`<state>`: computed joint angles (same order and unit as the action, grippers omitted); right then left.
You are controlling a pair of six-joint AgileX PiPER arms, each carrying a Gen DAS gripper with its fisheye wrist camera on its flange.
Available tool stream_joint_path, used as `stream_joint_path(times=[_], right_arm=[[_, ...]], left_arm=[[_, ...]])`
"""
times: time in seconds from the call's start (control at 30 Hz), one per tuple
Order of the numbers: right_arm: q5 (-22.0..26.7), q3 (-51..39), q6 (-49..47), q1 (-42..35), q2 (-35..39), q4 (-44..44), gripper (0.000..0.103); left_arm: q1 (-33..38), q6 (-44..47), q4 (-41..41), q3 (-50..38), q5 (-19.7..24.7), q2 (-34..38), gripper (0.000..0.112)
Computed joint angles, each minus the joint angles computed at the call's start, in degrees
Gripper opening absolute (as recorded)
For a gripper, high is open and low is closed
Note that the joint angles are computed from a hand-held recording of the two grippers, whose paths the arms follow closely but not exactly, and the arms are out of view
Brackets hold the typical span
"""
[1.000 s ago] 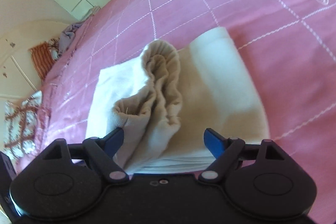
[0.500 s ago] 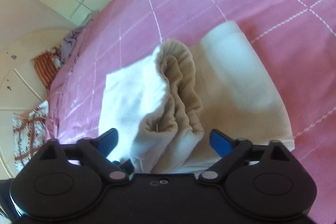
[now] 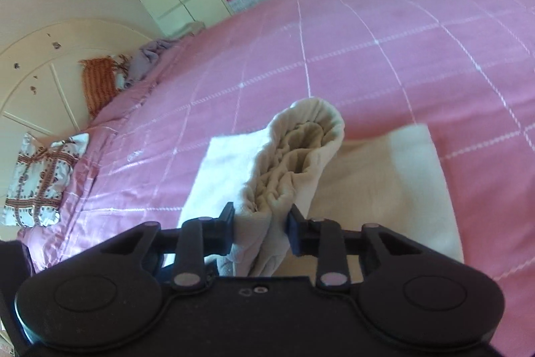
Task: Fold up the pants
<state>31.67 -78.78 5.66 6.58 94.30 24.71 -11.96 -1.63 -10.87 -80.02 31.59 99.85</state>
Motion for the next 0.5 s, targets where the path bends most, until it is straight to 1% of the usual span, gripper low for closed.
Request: stream_joint_path(times=[0.03, 0.13, 0.23, 0.3, 0.33, 0.37, 0.4, 0.43, 0.5], right_arm=[[0.31, 0.33, -2.56, -1.24, -0.75, 2.27, 0.030], [1.91, 1.48, -9.70, -5.56, -2.44, 8.13, 0.030], [1.58, 5.07, -11.69, -9.25, -4.55, 9.08, 0.030], [0.95, 8.39, -12.61, -11.84, -5.34, 10.52, 0.030], [0.80, 9.51, -13.37, -12.79, -5.03, 11.25, 0.030], [2.25, 9.57, -14.09, -13.59, -3.50, 11.45, 0.030], [2.53, 9.87, -12.52, -13.77, -2.19, 9.47, 0.031], [1.76, 10.95, -11.45, -13.94, -1.62, 8.46, 0.032], [0.25, 13.70, -12.79, -14.75, -1.73, 11.51, 0.033]], left_arm=[[-0.16, -0.23, 0.33, -0.30, -0.14, -0.12, 0.059], [-0.98, -0.79, 1.37, -1.28, 0.71, 0.66, 0.061], [-2.01, -0.55, 0.74, 0.02, 0.59, 1.02, 0.061], [-3.54, -1.12, 2.01, 0.91, 0.61, 1.76, 0.061], [-4.69, -3.41, 5.03, 1.84, -0.43, 1.84, 0.064], [-6.12, -5.53, 8.56, 3.25, -2.21, 1.73, 0.066], [-7.53, -7.26, 12.23, 4.15, -3.22, 1.58, 0.067], [-8.31, -8.34, 14.32, 4.39, -3.34, 1.48, 0.067], [-8.75, -8.78, 14.83, 3.87, -2.42, 1.24, 0.068]])
